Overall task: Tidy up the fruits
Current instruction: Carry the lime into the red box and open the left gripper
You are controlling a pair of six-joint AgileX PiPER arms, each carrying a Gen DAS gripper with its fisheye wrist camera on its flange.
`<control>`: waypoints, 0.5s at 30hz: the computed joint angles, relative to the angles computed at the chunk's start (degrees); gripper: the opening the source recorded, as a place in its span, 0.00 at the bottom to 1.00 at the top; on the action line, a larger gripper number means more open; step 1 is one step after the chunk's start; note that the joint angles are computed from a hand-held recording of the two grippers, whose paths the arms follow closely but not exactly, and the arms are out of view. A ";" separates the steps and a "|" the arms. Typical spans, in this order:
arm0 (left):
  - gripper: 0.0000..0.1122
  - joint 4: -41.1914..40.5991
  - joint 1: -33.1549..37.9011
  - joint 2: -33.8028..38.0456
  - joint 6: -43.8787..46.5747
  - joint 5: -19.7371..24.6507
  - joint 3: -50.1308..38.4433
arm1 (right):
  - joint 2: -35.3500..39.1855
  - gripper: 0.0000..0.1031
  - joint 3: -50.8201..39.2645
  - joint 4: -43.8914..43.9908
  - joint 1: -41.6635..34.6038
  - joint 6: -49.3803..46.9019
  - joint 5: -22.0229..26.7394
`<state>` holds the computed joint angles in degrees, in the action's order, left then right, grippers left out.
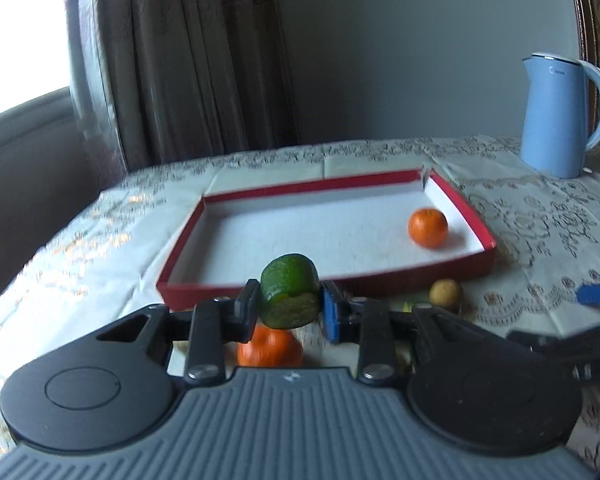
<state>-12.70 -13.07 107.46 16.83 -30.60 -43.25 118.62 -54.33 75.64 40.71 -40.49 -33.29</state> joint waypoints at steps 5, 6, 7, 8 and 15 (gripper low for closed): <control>0.26 -9.43 -2.13 3.74 9.16 2.47 -9.02 | 0.06 1.00 -0.07 0.01 0.01 0.00 -0.01; 0.26 -11.10 -2.15 4.96 10.91 3.71 -11.39 | 0.06 1.00 -0.07 0.01 0.01 0.00 -0.01; 0.26 -12.59 -1.97 6.21 12.52 5.42 -13.85 | 0.08 1.00 -0.08 0.00 0.01 0.02 -0.02; 0.26 -14.87 -1.84 7.55 14.70 7.25 -16.41 | 0.08 1.00 -0.08 0.00 0.01 0.02 -0.02; 0.26 -30.38 -0.16 16.17 29.46 16.89 -30.34 | 0.13 1.00 -0.09 -0.08 0.00 0.08 -0.03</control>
<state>-43.08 -13.23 123.63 46.29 -13.71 -73.58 118.75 -54.42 75.57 40.71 -40.40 -33.32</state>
